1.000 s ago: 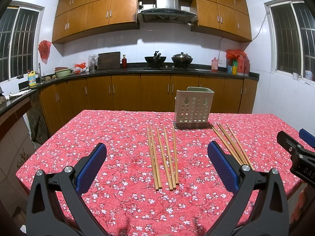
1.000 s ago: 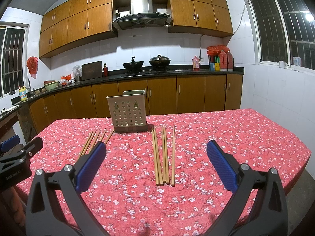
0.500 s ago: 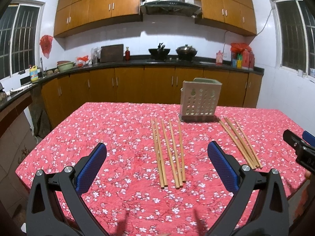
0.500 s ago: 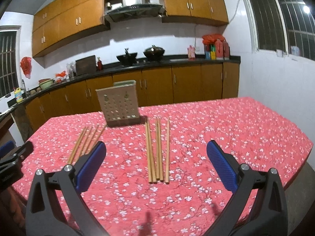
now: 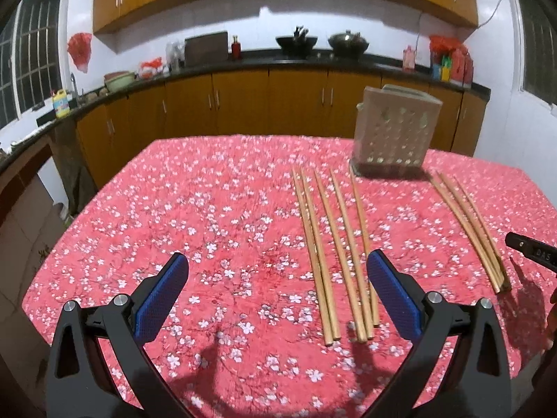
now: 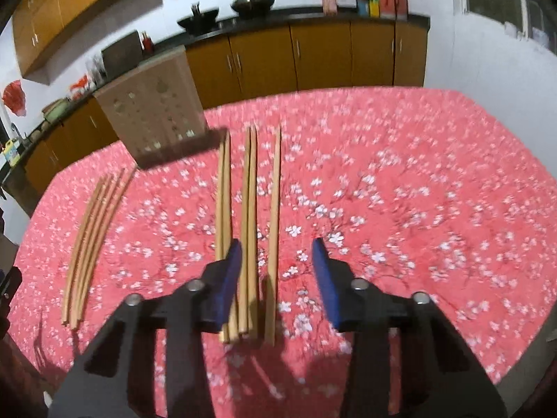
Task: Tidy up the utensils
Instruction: 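Close the left tool on one wooden chopstick while the right tool grasps another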
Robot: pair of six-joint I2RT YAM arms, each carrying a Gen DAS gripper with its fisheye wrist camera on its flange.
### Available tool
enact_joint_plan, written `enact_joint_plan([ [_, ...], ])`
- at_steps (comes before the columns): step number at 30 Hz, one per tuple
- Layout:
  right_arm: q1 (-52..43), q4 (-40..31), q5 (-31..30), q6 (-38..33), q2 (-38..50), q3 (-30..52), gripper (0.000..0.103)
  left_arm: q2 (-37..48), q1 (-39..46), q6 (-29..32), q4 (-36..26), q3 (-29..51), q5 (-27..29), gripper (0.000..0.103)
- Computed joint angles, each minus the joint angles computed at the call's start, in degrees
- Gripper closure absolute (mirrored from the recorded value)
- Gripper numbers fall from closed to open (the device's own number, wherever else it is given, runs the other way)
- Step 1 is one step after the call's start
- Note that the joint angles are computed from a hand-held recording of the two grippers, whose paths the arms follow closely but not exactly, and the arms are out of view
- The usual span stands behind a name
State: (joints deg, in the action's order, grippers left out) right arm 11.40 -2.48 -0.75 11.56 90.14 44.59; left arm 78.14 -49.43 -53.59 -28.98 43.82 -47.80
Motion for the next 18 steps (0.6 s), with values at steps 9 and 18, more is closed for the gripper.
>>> enact_joint_plan([
  [9,0.7,-0.8,1.3,-0.6,7.1,4.3,0.091,1.0,7.8,8.0,9.0,-2.3,12.0,0.033],
  [18,1.0,0.5,2.4,-1.2,7.5,4.0,0.094,6.5,13.1,13.1,11.7,0.0,21.8,0.070],
])
